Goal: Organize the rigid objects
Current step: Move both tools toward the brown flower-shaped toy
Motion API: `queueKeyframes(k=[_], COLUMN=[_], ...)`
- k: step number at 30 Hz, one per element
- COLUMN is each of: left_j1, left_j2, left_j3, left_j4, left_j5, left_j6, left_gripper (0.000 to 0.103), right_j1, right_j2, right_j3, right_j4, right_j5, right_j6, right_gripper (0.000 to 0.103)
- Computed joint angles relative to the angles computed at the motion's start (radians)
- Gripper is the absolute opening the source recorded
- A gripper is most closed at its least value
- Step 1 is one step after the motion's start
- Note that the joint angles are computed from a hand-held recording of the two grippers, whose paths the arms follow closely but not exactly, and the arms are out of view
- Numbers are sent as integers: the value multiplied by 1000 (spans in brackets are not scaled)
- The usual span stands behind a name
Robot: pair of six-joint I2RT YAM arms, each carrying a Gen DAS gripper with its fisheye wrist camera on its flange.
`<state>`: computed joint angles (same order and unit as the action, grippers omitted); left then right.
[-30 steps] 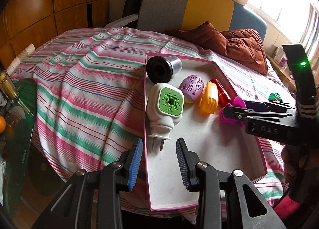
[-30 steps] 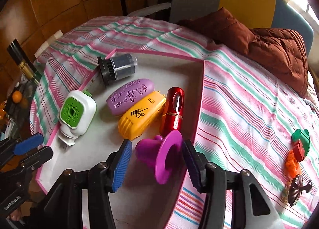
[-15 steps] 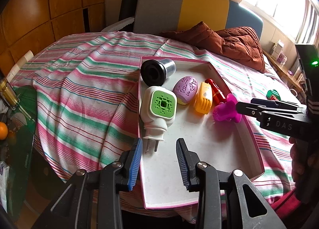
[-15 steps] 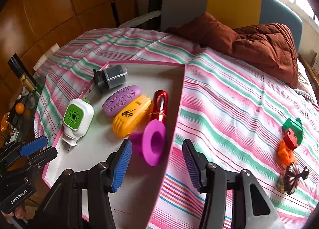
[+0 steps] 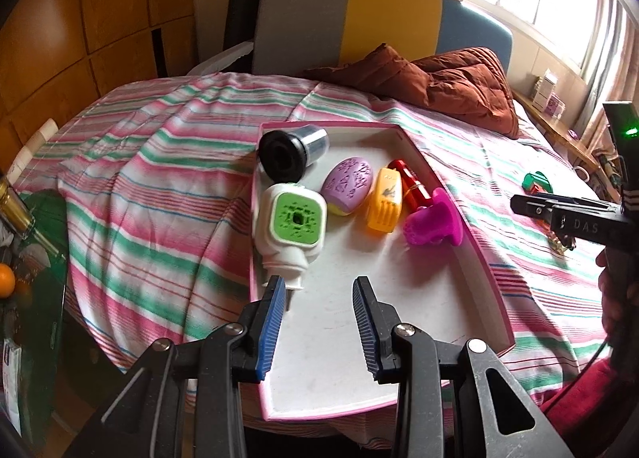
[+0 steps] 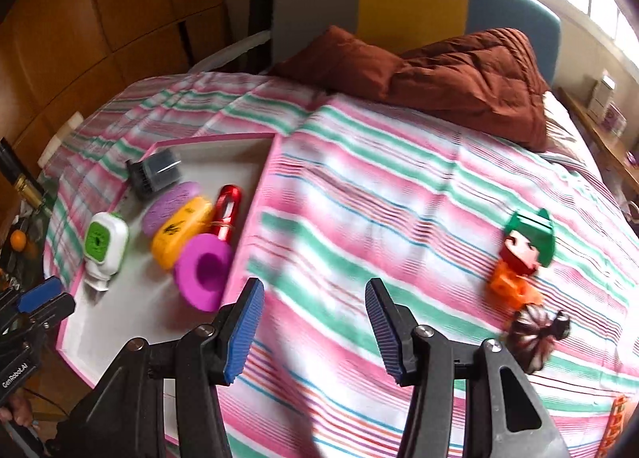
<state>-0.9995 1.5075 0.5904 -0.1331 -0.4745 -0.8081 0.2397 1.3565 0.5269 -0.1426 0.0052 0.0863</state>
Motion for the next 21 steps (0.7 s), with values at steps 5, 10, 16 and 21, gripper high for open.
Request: queueKeyframes(k=[5, 10, 16, 21], left_j1=[-31, -55, -78, -90], left_j2=[37, 99, 215, 348], left_j3=[59, 150, 303, 452], left_j4=[-3, -6, -8, -14], left_j5=[-9, -4, 42, 136], left_j6=[35, 90, 166, 201], left_gripper=[36, 36, 36, 40], right_j1=[-173, -448, -745, -926], right_j2=[-57, -84, 5, 55], right_j3=[-11, -10, -5, 33], right_j4=[-23, -7, 84, 65], right_j5=[-26, -108, -151, -243], right_j6=[-46, -54, 31, 140], right_gripper=[53, 53, 53, 53])
